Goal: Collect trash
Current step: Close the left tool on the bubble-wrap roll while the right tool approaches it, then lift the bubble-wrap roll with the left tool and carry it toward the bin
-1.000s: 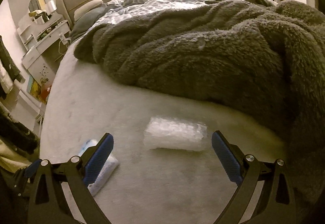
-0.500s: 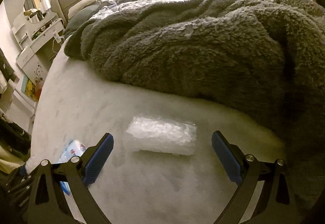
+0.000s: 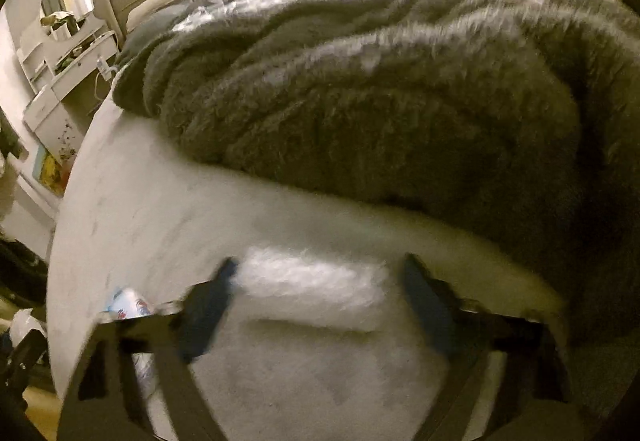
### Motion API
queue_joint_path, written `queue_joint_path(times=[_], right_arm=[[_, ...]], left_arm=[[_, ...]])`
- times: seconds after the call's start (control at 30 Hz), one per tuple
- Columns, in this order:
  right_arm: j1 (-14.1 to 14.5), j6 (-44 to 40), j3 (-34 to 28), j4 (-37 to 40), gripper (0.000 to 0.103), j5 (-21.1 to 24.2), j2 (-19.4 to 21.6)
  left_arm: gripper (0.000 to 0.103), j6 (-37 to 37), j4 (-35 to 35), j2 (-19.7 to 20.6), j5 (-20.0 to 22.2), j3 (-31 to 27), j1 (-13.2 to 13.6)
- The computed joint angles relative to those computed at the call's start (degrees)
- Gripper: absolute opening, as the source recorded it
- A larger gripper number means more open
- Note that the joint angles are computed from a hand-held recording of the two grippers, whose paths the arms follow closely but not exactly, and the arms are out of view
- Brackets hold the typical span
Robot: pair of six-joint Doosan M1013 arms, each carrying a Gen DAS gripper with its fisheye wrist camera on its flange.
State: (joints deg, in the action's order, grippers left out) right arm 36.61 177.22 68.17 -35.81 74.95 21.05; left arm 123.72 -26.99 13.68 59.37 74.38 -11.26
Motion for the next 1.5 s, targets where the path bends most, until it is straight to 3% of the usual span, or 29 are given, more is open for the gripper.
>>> queue_joint_path(times=[0.13,0.33,0.57,0.93,1.17,1.3,1.5], right_arm=[[0.21,-0.94,-1.22,-0.22,0.067,1.80,0.79],[1.54,-5.15,-4.87,-3.07,0.066,3.19,2.42],[3.03,-8.74,-7.87,-4.57,0.066,0.18,3.39],[4.97,-18.78,-17.93,-3.00,0.066,-3.99,8.62],[6.88,-23.17,-23.47,-1.61,0.066,-4.46,11.88],[7.63,-23.00,-24.75,-0.47,0.066,-6.26,12.71],[9.26,-27.34,-29.38,1.70,0.066,-5.29,15.68]], left_arm=[[0.066,0.49,-1.22,-0.03,0.86,-0.93,1.46],[0.066,2.50,-2.31,-0.62,1.12,-1.53,3.53],[0.066,5.15,-3.38,-1.95,-0.65,-0.88,5.43],[0.066,6.45,-2.99,-2.47,-0.48,0.08,7.60],[0.066,7.37,-0.14,-2.98,-1.70,2.83,8.51],[0.066,6.90,0.08,-3.08,-1.74,4.26,10.10],[0.066,4.23,1.98,-2.79,-0.54,5.57,12.38]])
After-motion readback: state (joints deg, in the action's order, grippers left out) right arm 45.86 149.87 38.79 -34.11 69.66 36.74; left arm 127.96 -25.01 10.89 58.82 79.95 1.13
